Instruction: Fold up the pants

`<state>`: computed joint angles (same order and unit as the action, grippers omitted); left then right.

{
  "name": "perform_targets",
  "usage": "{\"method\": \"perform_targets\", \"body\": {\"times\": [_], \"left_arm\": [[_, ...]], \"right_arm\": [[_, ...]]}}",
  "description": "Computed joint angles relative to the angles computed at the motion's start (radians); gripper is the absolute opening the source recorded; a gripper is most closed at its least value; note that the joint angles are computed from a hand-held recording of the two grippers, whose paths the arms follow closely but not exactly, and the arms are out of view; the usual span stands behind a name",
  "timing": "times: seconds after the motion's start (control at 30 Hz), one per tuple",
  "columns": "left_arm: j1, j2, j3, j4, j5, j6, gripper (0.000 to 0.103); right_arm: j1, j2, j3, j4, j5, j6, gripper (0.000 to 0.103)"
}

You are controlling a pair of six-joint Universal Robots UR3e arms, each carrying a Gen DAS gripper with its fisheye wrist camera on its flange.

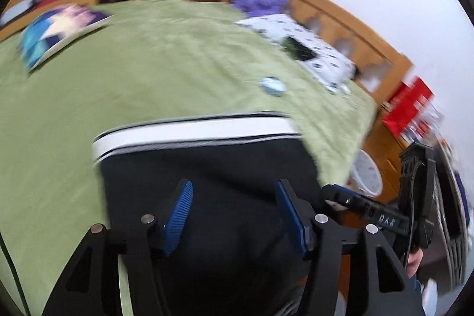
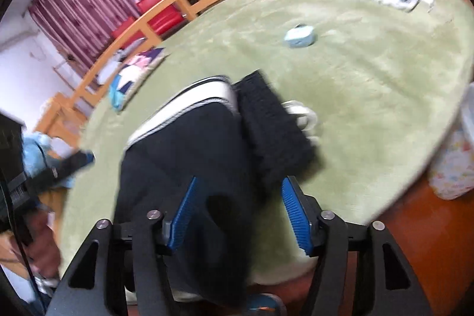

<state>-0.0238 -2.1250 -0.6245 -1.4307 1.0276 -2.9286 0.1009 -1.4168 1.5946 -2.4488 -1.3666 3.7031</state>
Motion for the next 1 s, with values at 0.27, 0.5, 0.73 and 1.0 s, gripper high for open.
{"method": "perform_targets", "body": {"times": [0.27, 0.5, 0.73, 1.0], "left_arm": [[0.166, 0.195, -0.415, 0.118, 0.019, 0.043, 0.059], [0.161, 0.215, -0.493, 0.062, -0.014, 0.094, 0.062], [0.155, 0.362, -0.657, -0.065, -0.105, 0.29, 0.072], [-0.087, 0.5, -1.039, 0.478, 0.28, 0.078, 0.072]], "right_arm": [[0.108, 0.221, -0.402, 0.155, -0.136, -0.172, 0.009], [0.031, 0.455, -0.758, 0.422, -0.237, -0.236, 0.03], [0.061, 0.213, -0.439, 0.263, -0.232, -0.219, 0.06], [0.112, 0.141, -0.275, 0.268, -0.244, -0.177, 0.07]]}}
